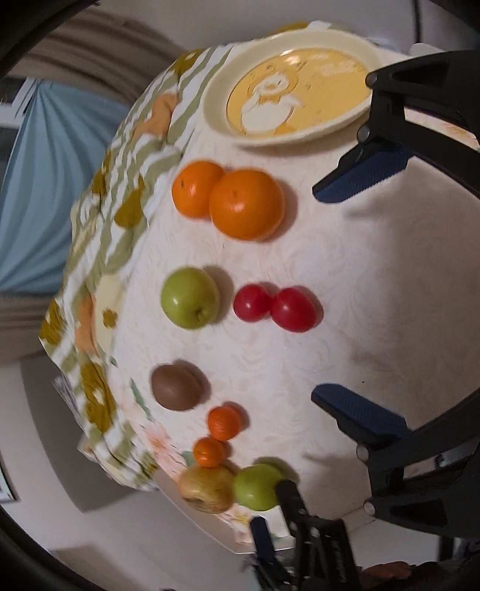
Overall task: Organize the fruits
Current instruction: 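Grasp the green apple with the left tool while the right tool grasps a red tomato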
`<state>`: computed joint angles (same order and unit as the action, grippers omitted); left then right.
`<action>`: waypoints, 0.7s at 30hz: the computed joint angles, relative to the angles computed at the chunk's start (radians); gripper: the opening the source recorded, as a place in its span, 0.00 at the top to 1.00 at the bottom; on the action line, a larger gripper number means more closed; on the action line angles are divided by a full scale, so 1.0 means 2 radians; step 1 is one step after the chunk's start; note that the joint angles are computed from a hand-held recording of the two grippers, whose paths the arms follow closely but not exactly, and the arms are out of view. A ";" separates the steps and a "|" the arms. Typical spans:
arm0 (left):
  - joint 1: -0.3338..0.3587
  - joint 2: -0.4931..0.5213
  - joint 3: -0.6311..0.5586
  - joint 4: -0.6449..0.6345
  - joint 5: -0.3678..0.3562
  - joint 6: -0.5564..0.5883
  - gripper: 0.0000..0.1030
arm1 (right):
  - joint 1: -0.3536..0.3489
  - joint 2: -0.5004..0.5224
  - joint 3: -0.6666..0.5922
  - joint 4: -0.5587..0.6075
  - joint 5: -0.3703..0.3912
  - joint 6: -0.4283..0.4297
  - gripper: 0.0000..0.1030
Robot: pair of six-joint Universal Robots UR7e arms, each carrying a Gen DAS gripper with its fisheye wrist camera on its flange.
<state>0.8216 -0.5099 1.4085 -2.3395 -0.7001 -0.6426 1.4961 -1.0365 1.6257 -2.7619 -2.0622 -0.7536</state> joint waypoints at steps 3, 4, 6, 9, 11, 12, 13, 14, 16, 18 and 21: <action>0.004 0.010 -0.012 0.006 0.003 -0.007 0.22 | -0.005 0.007 -0.006 0.012 0.006 -0.018 0.16; 0.006 0.013 -0.016 0.008 0.002 -0.008 0.25 | -0.006 0.007 -0.006 0.014 0.008 -0.021 0.16; 0.008 0.019 -0.023 0.011 0.004 -0.008 0.30 | -0.008 0.009 -0.007 0.015 0.011 -0.026 0.16; 0.008 0.027 -0.033 0.018 0.015 -0.009 0.35 | -0.010 0.013 -0.011 0.019 0.013 -0.031 0.16; 0.008 0.029 -0.038 0.030 0.027 -0.013 0.43 | -0.011 0.016 -0.015 0.021 0.013 -0.034 0.20; 0.009 0.029 -0.038 0.029 0.025 -0.012 0.43 | -0.011 0.018 -0.017 0.024 0.012 -0.034 0.27; 0.009 0.028 -0.037 0.027 0.024 -0.014 0.43 | -0.011 0.020 -0.020 0.028 0.012 -0.034 0.28; 0.010 0.027 -0.036 0.025 0.022 -0.016 0.43 | -0.012 0.022 -0.022 0.031 0.013 -0.035 0.30; 0.009 0.026 -0.035 0.027 0.023 -0.015 0.43 | -0.012 0.024 -0.024 0.029 0.015 -0.038 0.32; 0.009 0.026 -0.036 0.035 0.028 -0.015 0.43 | -0.013 0.027 -0.027 0.030 0.017 -0.041 0.38; 0.008 0.025 -0.034 0.037 0.028 -0.017 0.43 | -0.013 0.031 -0.029 0.029 0.019 -0.044 0.43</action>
